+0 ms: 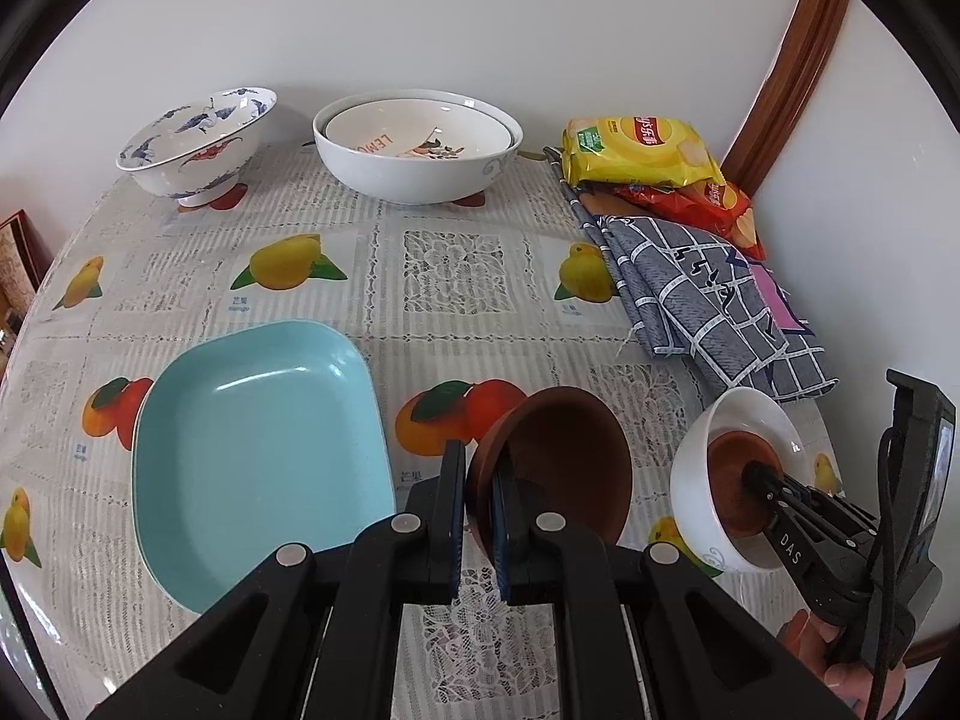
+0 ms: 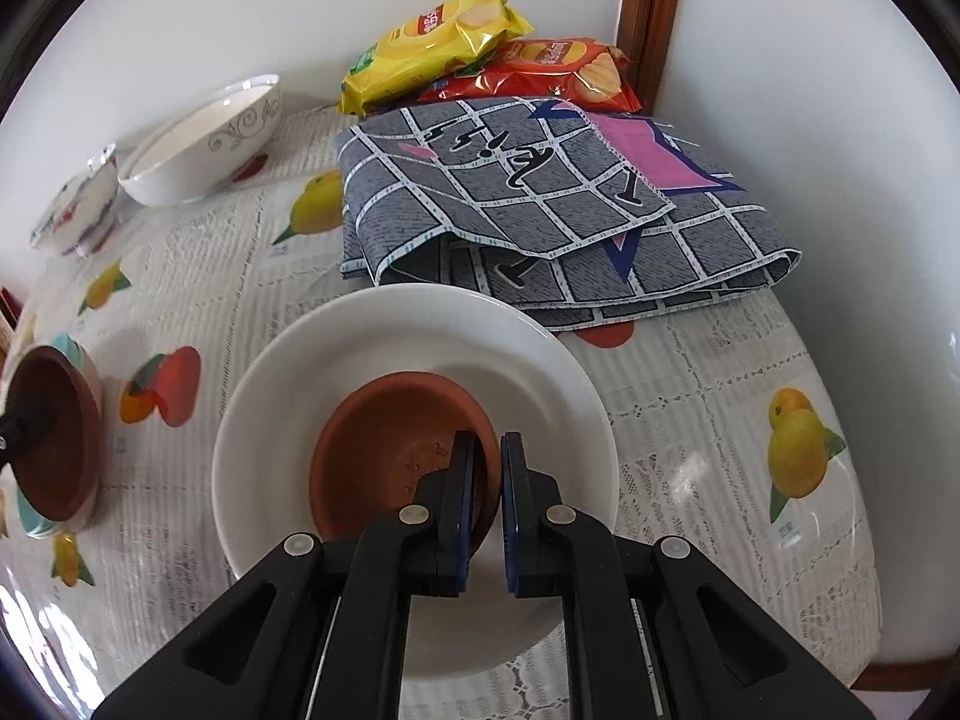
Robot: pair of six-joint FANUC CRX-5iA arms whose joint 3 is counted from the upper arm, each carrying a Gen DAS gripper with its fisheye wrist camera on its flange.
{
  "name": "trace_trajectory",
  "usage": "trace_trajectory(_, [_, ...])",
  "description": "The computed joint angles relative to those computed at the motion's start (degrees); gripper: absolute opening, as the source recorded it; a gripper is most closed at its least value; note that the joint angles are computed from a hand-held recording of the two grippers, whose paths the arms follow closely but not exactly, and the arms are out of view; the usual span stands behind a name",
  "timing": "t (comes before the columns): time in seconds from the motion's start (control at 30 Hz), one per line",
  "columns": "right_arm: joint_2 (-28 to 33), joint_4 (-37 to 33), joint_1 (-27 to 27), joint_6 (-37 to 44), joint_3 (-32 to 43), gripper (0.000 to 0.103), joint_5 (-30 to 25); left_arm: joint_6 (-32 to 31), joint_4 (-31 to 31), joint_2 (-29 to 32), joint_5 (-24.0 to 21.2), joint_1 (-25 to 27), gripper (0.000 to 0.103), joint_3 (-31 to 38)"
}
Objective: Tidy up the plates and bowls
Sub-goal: 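Carry the brown dish with the left gripper and lower it into the white bowl, then open the left gripper and release the brown dish inside the white bowl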
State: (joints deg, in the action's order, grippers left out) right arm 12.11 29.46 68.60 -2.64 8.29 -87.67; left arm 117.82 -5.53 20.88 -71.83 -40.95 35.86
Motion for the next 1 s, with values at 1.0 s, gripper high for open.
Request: trace_trajectory(1.0, [1.2,1.9,1.6,4.0,2.5,0.028,-5.0,0.6,-1.2,1.1,-1.8,-1.8,0.008,2.9])
